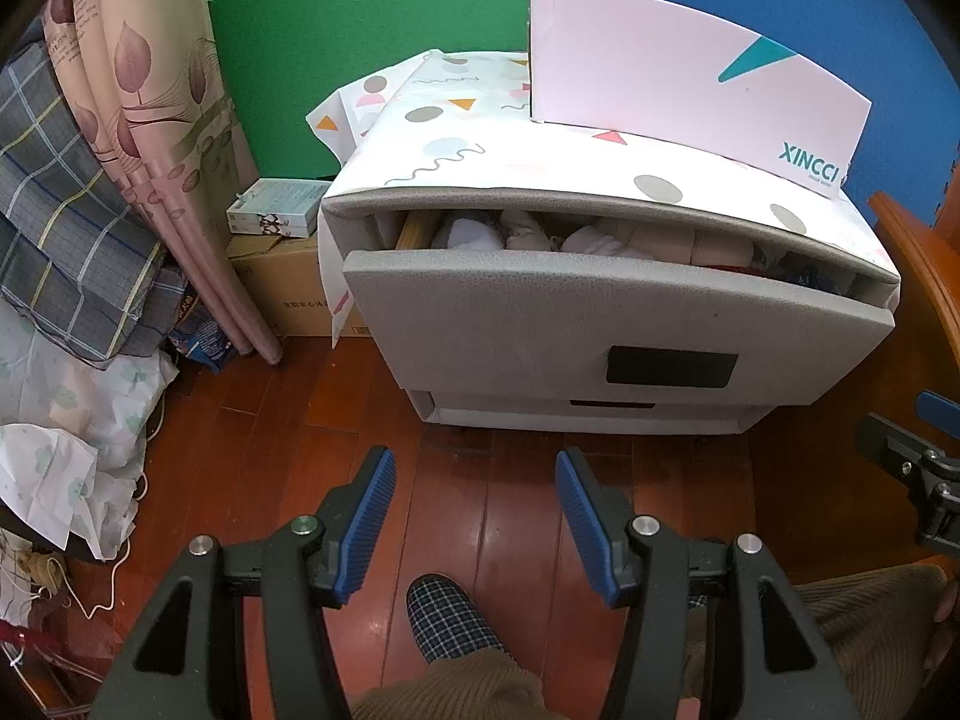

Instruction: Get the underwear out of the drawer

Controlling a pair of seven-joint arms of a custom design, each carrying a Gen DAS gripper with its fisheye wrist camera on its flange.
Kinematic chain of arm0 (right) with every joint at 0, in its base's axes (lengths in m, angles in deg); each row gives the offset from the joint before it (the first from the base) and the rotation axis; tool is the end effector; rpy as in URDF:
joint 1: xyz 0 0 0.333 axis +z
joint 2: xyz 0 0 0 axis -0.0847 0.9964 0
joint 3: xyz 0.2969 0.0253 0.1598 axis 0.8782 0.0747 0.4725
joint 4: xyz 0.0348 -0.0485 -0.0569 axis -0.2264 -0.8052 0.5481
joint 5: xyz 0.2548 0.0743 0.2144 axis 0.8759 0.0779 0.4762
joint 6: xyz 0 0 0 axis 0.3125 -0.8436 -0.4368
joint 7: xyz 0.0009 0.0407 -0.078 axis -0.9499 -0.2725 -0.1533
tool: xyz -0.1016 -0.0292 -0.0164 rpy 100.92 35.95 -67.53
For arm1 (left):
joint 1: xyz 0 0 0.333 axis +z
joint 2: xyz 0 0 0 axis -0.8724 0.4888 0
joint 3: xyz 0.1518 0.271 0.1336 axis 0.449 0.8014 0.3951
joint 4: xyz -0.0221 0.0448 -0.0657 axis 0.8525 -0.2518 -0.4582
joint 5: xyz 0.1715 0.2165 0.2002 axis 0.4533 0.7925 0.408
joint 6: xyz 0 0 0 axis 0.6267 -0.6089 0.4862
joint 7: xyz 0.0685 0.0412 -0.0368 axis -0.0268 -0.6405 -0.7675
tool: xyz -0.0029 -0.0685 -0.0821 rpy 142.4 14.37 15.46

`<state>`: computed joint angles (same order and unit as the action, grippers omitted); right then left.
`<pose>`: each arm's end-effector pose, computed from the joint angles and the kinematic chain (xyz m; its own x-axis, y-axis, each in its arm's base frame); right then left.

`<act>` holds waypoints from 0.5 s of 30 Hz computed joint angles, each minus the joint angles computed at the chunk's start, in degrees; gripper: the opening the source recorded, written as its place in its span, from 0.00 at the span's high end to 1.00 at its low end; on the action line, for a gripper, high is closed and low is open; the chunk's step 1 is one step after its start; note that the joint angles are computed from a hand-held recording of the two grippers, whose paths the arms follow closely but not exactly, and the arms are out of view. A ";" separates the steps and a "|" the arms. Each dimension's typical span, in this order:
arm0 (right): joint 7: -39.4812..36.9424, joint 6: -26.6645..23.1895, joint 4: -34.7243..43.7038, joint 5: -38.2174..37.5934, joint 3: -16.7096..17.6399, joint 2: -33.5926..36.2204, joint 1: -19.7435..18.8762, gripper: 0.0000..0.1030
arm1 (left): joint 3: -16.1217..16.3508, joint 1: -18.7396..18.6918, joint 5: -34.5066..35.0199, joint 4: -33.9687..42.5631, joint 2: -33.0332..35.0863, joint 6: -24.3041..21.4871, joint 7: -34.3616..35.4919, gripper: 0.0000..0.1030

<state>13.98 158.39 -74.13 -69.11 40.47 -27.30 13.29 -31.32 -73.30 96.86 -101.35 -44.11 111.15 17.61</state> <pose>0.6855 0.2436 0.4861 0.2876 -0.9570 -0.0378 -0.8517 -0.2375 -0.4670 0.6291 -0.1599 0.4339 0.2928 -0.9539 -0.0652 -0.8213 -0.2160 -0.5281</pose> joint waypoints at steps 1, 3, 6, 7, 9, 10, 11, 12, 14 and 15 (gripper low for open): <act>-0.24 -0.06 0.11 0.01 0.10 0.08 0.01 0.02 | -0.07 0.10 -0.14 -0.13 -0.08 0.12 0.18 0.45; -0.33 -0.25 0.29 0.24 0.17 0.22 -0.11 0.02 | 0.00 0.00 -0.03 -0.17 -0.07 0.09 0.09 0.45; -0.41 -0.20 0.27 0.57 0.23 0.25 -0.24 0.02 | 0.01 0.03 -0.10 -0.15 -0.08 0.11 0.17 0.45; -0.48 -0.22 0.29 0.67 0.27 0.27 -0.28 0.02 | 0.07 -0.04 0.02 -0.12 -0.04 0.00 0.09 0.45; -0.64 -0.40 0.42 0.87 0.33 0.36 -0.38 0.02 | 0.00 0.01 -0.10 -0.17 -0.05 0.10 0.11 0.45; -0.74 -0.56 0.53 1.00 0.38 0.43 -0.45 0.02 | 0.03 -0.01 -0.06 -0.24 -0.06 0.12 0.04 0.45; -0.85 -0.70 0.64 1.15 0.43 0.49 -0.54 0.02 | 0.06 -0.05 0.01 -0.19 -0.03 0.07 0.02 0.45; -0.37 -0.43 0.06 0.89 0.16 0.01 -0.25 0.02 | 0.00 0.03 -0.09 -0.15 -0.02 0.08 0.20 0.45; -0.32 -0.58 0.11 1.21 0.29 0.04 -0.44 0.02 | 0.03 -0.01 -0.08 -0.12 -0.01 -0.09 0.21 0.45; -0.29 -0.68 0.27 1.35 0.34 0.12 -0.51 0.02 | 0.02 0.02 -0.08 -0.22 -0.07 0.00 0.21 0.45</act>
<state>13.69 157.71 -73.86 -67.76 40.81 -27.19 12.78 -31.30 -73.28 96.78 -101.57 -44.17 111.16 17.82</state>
